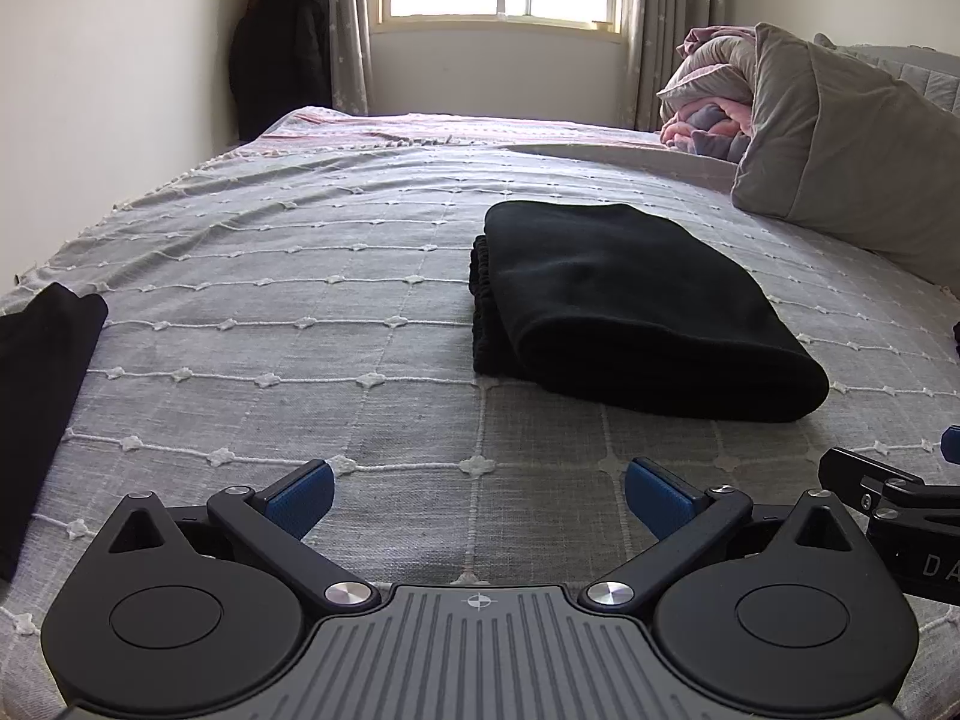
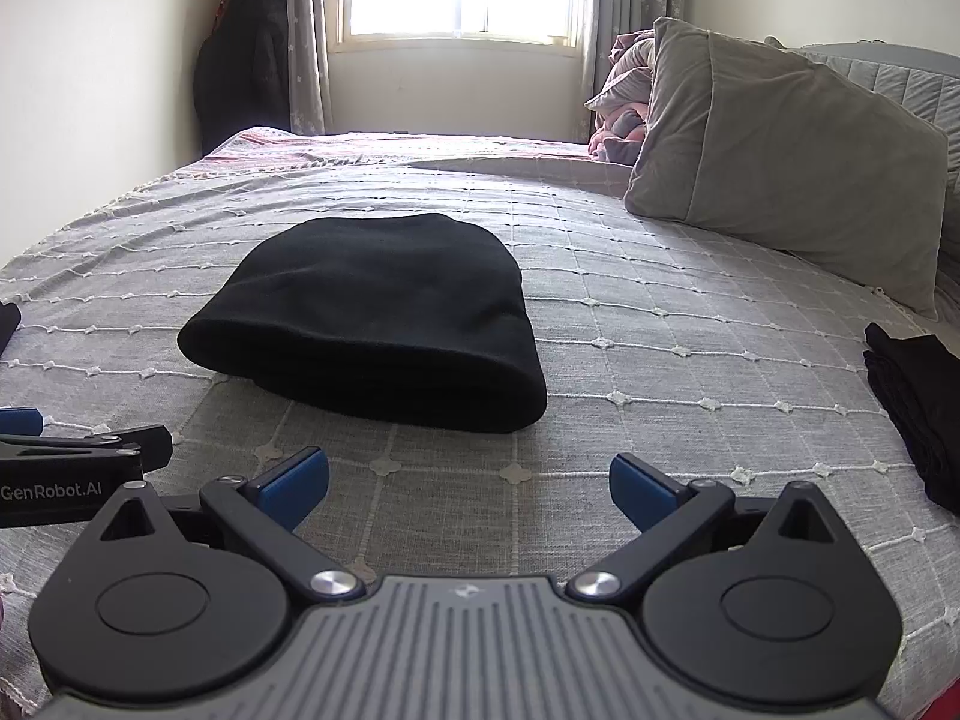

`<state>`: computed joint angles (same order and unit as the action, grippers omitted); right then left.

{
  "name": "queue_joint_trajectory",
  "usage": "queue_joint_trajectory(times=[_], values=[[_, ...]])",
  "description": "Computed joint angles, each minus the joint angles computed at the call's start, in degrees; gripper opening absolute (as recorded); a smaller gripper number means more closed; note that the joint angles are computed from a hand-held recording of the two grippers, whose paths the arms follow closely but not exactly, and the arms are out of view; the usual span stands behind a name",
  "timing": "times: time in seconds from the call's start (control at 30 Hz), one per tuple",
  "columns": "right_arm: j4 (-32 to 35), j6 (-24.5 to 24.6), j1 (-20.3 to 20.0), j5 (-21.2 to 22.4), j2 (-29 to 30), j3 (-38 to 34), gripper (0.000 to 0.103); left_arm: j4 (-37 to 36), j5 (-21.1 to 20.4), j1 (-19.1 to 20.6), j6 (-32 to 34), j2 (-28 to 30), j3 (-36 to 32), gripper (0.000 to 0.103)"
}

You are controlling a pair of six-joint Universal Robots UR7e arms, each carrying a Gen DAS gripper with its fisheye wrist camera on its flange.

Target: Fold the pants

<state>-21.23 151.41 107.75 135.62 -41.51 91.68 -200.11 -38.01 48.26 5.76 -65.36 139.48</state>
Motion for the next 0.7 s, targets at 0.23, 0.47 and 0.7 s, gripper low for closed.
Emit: queue_joint_trajectory(times=[0.23,0.47,0.7], values=[[-0.3,-0.1,0.1,0.2,0.1,0.0,0.090,-0.3,0.0,0.0,0.2,0.1,0.0,0.103],[-0.7,0.1,0.1,0.4,0.0,0.2,0.090,-0.7,0.0,0.0,0.6,0.3,0.1,0.103],[-0.8,0.0,0.0,0.3,-0.1,0.3,0.090,-1.3,0.1,-0.2,1.2,0.4,0.3,0.103]])
